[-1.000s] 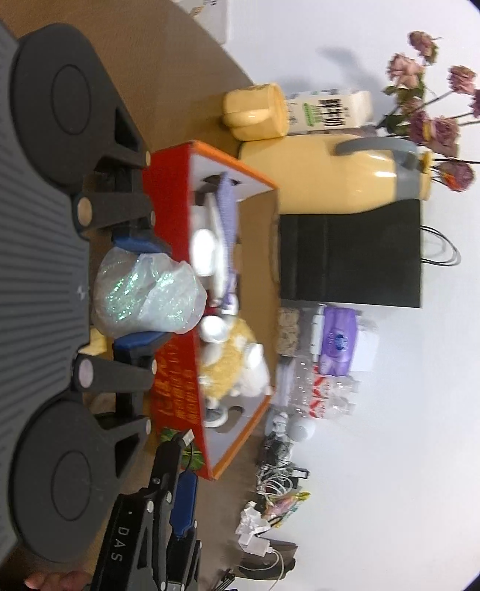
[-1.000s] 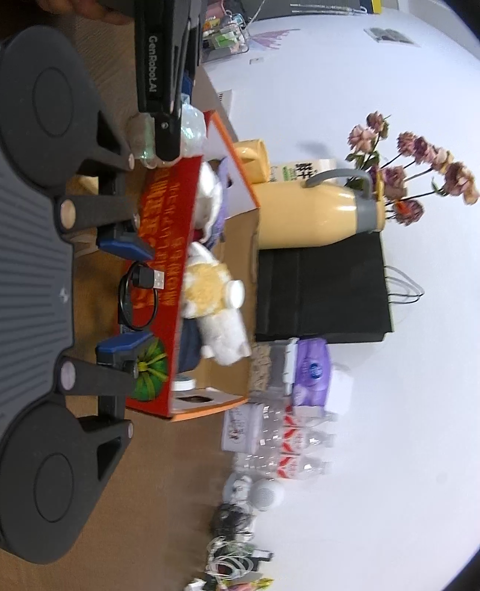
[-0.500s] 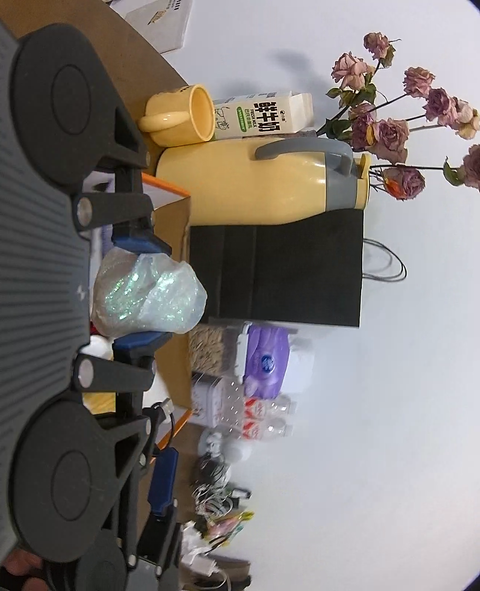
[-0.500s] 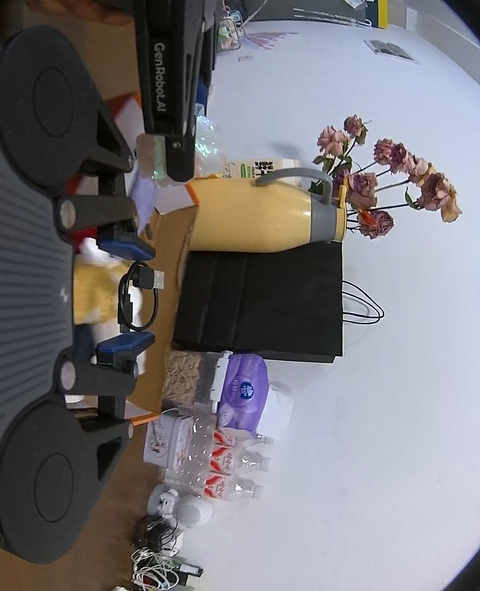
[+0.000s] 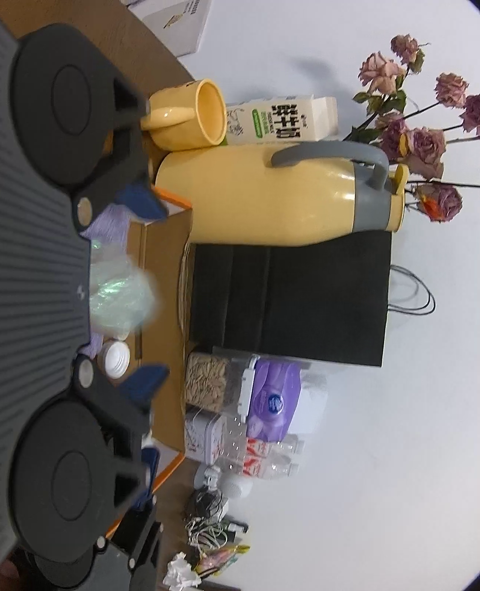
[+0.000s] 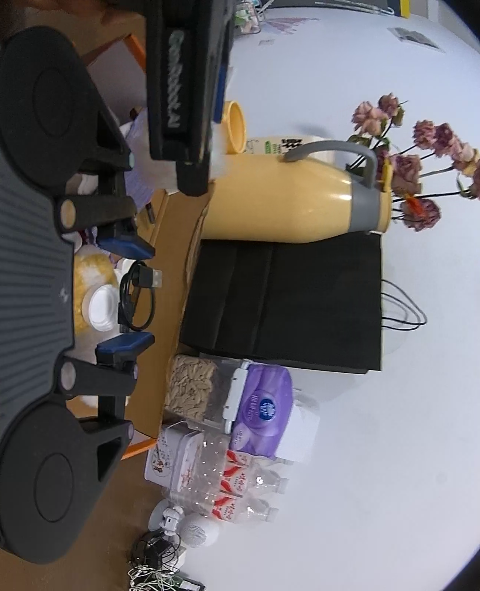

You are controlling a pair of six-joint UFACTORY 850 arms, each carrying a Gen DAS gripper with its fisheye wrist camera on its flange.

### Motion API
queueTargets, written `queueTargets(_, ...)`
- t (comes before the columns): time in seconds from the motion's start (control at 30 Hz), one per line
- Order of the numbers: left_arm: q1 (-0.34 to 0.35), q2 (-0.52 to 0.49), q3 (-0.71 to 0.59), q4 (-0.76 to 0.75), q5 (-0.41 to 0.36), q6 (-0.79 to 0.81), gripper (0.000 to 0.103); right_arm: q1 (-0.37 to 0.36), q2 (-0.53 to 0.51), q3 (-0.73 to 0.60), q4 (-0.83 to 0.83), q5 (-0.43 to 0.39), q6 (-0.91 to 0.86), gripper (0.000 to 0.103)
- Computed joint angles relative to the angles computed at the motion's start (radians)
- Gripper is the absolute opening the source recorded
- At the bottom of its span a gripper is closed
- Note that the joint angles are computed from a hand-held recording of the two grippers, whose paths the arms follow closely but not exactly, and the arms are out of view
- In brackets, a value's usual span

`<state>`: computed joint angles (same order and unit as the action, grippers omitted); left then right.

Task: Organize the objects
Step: 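Lower both items into the cardboard box and open both tools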

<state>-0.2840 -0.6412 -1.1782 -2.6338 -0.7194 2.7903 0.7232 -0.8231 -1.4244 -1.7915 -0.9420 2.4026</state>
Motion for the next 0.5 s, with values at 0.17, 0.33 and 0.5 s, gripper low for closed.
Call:
queueTargets(0.17,-0.004,-0.001,0.006,-0.06,-0.001,0.046,0.103,0.001,-0.011,-0.008,0.033,-0.018,-0.015,0.08)
queueTargets(0.33,-0.003,0.009,0.019,-0.078,-0.005,0.058,0.103,0.006,0.0,0.011,0.038,-0.031,0.011,0.096)
queueTargets(0.5,0.002,0.027,0.041,-0.075,-0.014,0.057,0.103,0.014,0.017,0.03,0.04,-0.037,0.025,0.101)
